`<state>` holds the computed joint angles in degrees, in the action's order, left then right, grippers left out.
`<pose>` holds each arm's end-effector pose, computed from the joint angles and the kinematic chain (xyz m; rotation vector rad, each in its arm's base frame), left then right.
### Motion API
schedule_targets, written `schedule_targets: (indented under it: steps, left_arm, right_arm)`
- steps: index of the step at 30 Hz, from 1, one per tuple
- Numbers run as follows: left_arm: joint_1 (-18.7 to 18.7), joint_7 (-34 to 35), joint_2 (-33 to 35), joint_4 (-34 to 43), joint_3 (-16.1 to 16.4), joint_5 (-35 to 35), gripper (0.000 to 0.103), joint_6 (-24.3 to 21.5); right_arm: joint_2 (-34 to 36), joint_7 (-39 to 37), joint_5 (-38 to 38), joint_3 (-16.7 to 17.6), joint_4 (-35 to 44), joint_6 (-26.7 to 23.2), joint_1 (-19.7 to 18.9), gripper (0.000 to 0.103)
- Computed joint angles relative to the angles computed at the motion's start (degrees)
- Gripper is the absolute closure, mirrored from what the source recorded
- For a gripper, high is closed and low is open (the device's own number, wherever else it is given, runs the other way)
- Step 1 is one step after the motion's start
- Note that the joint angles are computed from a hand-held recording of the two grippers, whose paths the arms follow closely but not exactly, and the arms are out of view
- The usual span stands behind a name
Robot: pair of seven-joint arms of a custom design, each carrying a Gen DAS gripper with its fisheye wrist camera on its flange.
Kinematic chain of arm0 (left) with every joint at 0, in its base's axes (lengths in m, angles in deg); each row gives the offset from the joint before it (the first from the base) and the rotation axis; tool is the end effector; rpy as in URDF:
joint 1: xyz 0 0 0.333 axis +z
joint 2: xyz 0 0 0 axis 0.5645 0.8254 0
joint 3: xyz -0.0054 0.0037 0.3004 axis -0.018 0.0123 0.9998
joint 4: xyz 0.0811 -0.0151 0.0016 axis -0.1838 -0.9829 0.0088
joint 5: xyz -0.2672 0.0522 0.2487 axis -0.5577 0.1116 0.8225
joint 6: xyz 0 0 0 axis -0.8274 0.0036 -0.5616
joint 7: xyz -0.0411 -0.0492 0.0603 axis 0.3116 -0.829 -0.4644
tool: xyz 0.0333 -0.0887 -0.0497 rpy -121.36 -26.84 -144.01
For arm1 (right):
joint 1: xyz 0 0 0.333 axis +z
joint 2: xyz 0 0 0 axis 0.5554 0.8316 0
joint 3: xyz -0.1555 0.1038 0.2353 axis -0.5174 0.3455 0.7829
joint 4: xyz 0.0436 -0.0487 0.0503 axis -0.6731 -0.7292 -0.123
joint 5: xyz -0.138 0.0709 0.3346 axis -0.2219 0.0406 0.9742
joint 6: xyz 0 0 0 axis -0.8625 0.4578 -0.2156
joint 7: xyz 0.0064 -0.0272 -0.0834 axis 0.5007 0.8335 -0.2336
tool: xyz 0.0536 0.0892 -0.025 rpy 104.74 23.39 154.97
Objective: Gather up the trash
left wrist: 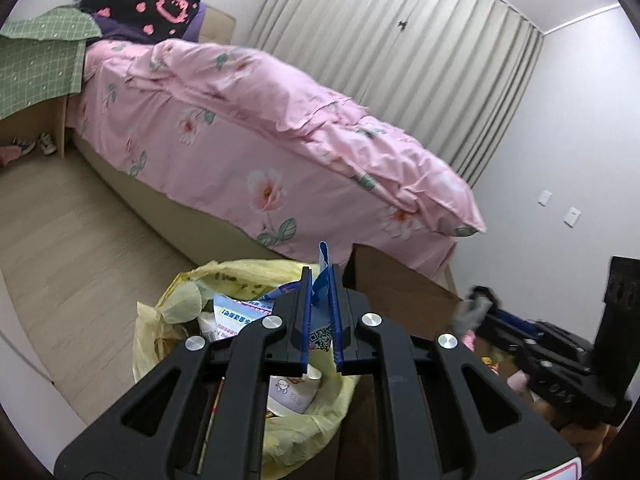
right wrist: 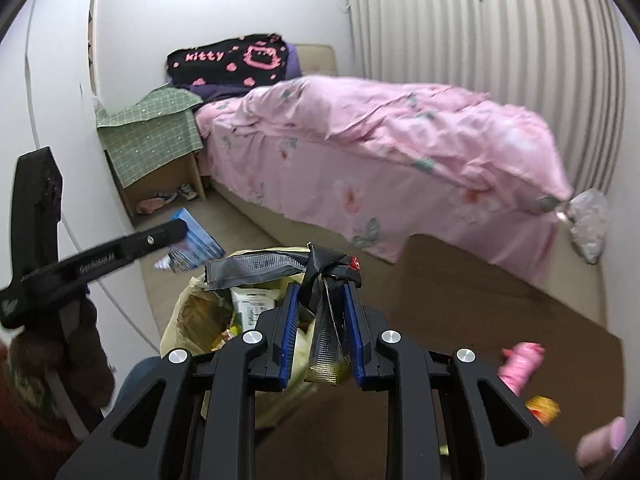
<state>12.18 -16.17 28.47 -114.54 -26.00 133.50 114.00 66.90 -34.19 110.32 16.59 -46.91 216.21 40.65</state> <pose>0.6313 -0.3262 0.5211 -1.9406 1.3676 -1.2918 0.7089 0.1299 0.5401 -2.0090 1.0613 -0.4164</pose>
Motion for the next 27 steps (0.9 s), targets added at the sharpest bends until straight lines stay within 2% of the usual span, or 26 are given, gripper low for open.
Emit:
schedule_targets:
  steps: [3,7,11,13,15,17,22,27]
  left_arm:
    - [0.2,-1.3,0.0,-1.2,0.3,-0.4,0.095,0.1]
    - [0.8,-0.4,0.5,-1.3,-0.2,-1.2,0.095,-2.1]
    - [2.0,-0.5,1.6,-1.0,-0.8,-3.5,0.095,-0.4]
    - [3.0,0.1,2.0,-1.0,-1.5,-5.5,0.089,1.2]
    - [3.0,-0.4,1.7,-1.5,-1.0,-6.3,0.070,2.9]
    - [1.7,-1.8,1.0,-1.8,0.4,-5.1,0.066,2.5]
    - [0.1,-4.2,-0.9,-3.0,1.4,-1.6,0.059,0.1]
    - [0.4,-2.7,-1.4,-3.6,-0.8,-1.5,0.057,-2.6]
  right_arm:
    - [6.0,3.5,-3.2,-0.7,7.5,-4.1,1.3,0.081]
    - [12.5,6.4,-5.3,-0.2,16.1,-8.4,1.5,0.081]
    - [17.3,8.0,-6.9,0.4,23.0,-11.9,1.5,0.078]
    - [19.8,9.1,-7.6,0.7,27.3,-15.2,1.3,0.076]
    - [21.8,9.8,-7.9,1.4,30.7,-18.0,0.8,0.067]
    - [20.2,8.7,-7.1,1.9,27.8,-17.0,0.4,0.062]
    - [14.5,6.8,-5.1,1.6,18.6,-13.3,-0.9,0.061]
    - [4.9,3.7,-2.8,-0.3,4.0,-8.1,-3.2,0.061]
